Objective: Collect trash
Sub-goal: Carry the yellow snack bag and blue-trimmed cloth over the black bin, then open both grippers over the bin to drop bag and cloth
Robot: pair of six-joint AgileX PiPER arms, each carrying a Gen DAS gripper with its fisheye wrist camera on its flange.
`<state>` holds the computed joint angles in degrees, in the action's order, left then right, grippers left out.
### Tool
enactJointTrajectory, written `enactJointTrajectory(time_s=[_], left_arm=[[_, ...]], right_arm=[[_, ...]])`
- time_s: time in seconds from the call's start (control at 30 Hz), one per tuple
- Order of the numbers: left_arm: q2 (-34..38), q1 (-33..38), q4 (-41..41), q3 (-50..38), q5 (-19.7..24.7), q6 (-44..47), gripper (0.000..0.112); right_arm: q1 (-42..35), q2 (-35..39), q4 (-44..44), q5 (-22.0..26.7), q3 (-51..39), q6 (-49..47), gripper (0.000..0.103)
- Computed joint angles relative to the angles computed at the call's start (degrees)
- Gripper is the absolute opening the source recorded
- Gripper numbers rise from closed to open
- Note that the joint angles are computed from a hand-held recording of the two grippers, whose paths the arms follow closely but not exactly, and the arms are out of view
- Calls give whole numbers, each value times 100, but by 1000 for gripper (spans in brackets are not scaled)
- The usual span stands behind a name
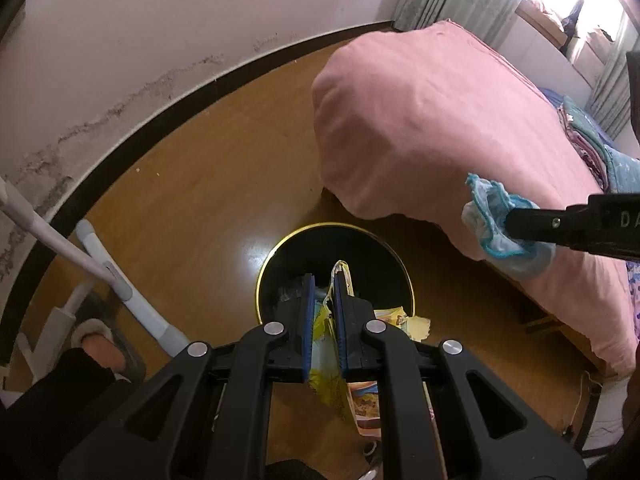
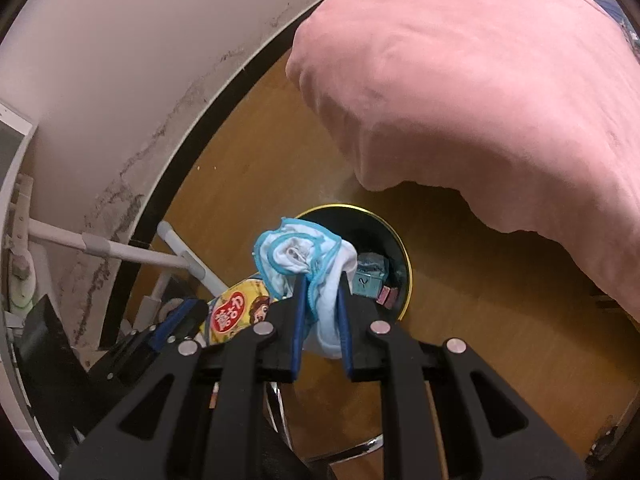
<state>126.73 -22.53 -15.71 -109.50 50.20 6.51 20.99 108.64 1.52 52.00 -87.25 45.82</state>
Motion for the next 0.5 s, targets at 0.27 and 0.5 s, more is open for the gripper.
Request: enactJointTrajectory(time_s=[0.27,0.5], left_arm=[[27,213,-514,345,96,200,9],[-32,233,-556,446,71,265,9]], right_arm=[[0,166,21,90,-149,28,15],[42,115,-33,53,-130,89,15]])
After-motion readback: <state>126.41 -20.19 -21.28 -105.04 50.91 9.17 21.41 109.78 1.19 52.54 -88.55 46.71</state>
